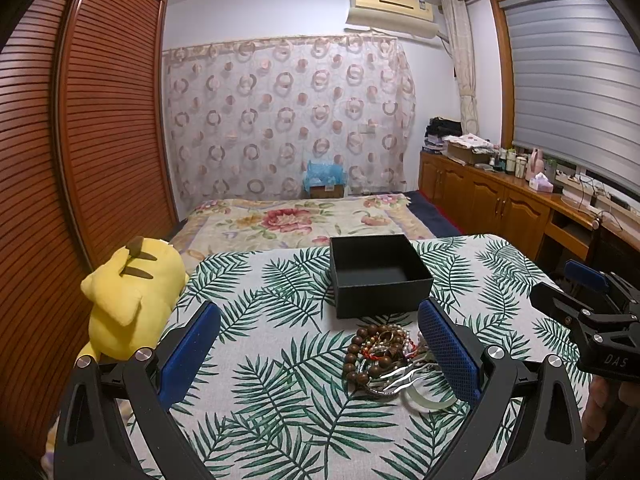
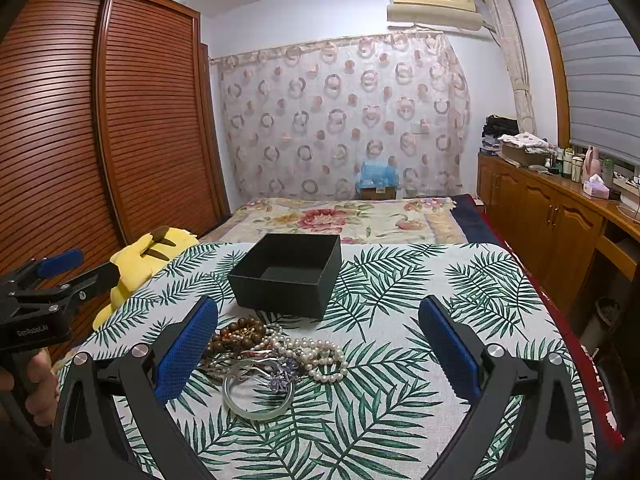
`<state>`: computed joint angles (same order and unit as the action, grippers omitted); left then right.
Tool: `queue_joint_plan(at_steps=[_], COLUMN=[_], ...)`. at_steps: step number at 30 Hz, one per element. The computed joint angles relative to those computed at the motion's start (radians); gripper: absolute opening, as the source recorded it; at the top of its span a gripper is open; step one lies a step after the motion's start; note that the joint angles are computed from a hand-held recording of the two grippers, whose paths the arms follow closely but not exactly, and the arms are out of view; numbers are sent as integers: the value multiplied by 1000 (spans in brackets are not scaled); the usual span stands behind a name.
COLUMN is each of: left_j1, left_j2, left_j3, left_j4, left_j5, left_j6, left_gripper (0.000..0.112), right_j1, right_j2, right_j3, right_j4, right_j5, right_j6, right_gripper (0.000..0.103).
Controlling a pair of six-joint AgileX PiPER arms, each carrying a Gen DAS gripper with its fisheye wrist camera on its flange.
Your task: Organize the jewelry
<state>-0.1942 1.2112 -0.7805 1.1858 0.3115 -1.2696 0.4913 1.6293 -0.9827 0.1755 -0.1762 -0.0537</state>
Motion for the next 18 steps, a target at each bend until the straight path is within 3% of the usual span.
queue_joint_plan(at_steps=[4, 18], left_j1=[12, 8], left_j2=[-20, -14], left_j3=[5, 7], left_j4=[-60, -39], left_j5=[-5, -5], left_j6=[64, 41], left_gripper=[96, 96], right_j1=[0, -4], right_j2=[0, 1], right_j3=[0, 1], right_j4=[0, -34], right_j5=[0, -1], right_j6=[0, 34], right_gripper=[101, 101])
